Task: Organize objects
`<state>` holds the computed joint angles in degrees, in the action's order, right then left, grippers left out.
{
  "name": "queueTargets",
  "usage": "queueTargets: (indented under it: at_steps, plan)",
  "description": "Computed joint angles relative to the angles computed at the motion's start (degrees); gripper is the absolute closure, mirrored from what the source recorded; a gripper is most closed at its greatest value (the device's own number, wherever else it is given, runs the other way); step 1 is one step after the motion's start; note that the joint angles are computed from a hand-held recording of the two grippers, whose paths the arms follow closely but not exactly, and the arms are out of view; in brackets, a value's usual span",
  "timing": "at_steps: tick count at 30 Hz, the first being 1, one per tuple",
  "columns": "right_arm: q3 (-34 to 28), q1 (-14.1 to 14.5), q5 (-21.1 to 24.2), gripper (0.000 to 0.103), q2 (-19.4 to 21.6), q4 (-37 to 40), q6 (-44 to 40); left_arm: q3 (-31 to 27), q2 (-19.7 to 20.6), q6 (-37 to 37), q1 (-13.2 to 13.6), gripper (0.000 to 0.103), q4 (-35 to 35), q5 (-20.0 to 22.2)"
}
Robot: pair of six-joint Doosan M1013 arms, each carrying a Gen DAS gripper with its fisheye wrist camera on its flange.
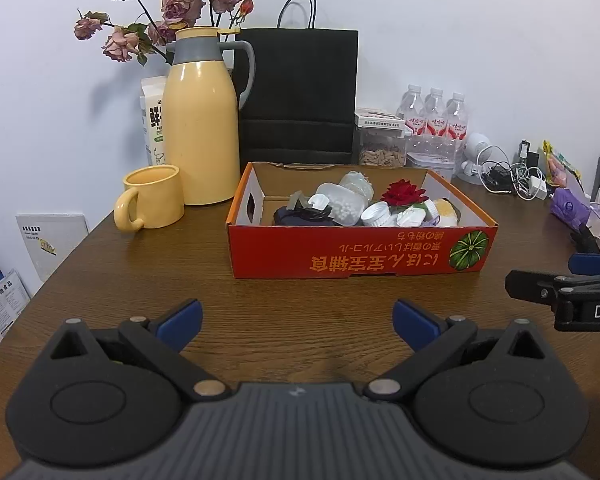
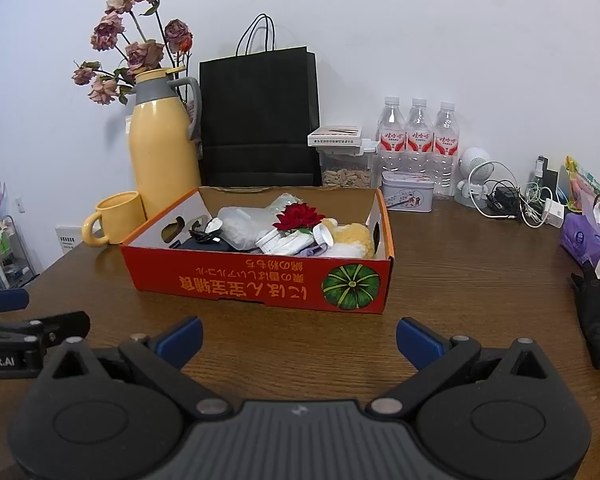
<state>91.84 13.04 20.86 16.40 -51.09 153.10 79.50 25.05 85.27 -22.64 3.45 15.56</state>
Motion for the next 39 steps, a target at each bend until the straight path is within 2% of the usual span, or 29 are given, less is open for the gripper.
queueTargets:
  at_steps: [34, 39]
  plan:
    - [0.00, 0.13, 0.31, 0.000, 0.07, -0.22, 0.35, -0.19, -0.06, -1.38, 0.05, 0.000, 1.43, 0.71]
    - [-0.03, 0.18, 0.38, 0.000, 0.09, -0.33, 0.51, 0.36, -0.17, -5.34, -0.04, 0.000, 4.54, -0.37]
